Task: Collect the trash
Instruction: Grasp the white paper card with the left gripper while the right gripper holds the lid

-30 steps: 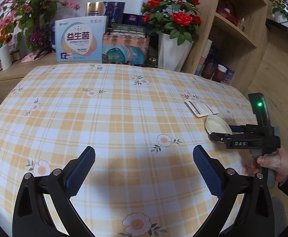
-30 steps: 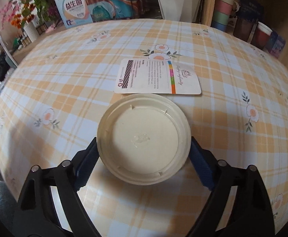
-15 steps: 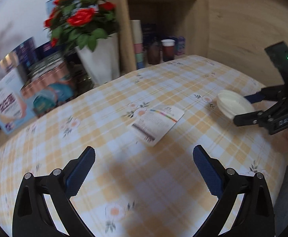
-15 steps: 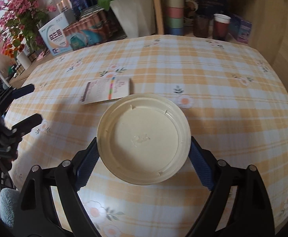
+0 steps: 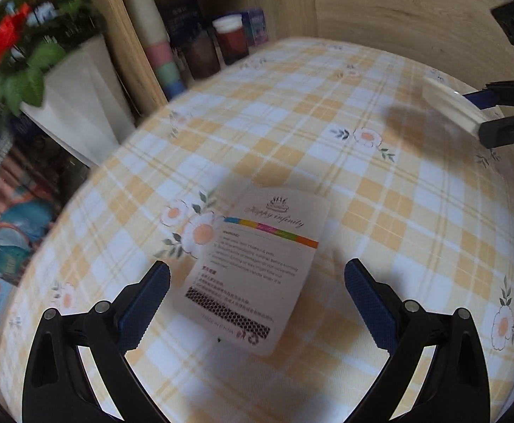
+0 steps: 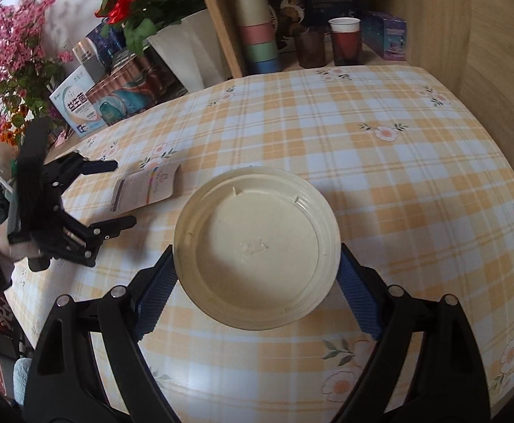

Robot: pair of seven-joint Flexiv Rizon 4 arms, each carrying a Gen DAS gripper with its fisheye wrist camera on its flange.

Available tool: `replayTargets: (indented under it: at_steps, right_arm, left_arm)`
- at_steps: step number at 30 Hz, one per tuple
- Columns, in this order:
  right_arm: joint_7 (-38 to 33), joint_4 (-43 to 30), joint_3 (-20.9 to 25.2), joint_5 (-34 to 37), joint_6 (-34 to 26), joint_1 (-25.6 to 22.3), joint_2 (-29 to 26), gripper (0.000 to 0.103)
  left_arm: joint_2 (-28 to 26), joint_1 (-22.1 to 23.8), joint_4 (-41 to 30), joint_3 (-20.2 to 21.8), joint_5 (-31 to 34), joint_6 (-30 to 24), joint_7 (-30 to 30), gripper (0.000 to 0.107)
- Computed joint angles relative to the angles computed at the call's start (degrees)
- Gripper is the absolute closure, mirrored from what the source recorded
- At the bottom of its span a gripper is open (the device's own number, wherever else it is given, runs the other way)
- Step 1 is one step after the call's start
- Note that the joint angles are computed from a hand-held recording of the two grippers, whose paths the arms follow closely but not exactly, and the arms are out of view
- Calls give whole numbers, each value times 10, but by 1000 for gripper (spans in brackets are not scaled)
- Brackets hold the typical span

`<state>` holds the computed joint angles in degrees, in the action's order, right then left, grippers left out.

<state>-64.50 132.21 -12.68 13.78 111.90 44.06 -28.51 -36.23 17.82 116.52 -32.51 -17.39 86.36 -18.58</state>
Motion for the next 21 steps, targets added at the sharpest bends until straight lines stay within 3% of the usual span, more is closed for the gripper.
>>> replayTargets:
  at_steps: [2, 5, 9, 14, 16, 18, 21]
  right_arm:
    - [3, 0, 18, -6, 6, -21, -2, 17]
    - [3, 0, 31, -10, 11, -40, -6, 17]
    - [12, -4, 55, -13, 21, -65, -13, 17]
    - [13, -7, 66, -22, 17, -74, -15, 17]
    - [17, -7, 72, -24, 19, -76, -15, 17]
    - [18, -7, 75, -25, 21, -75, -15, 17]
    - [17, -6, 72, -23, 22, -65, -11, 17]
  left_arm:
    - [-4, -38, -26, 43, 3, -27, -9, 9]
    - [-12, -45, -42, 45, -13, -44, -4, 9]
    - [-18, -49, -67, 53, -60, -111, -8, 9]
    - [-7, -55, -52, 57, -96, -106, 26, 10]
    - [-1, -62, -49, 66, -105, -112, 35, 13]
    - [8, -63, -43, 68, -118, -117, 49, 31]
    - [31, -79, -33, 96, -119, -140, 65, 38]
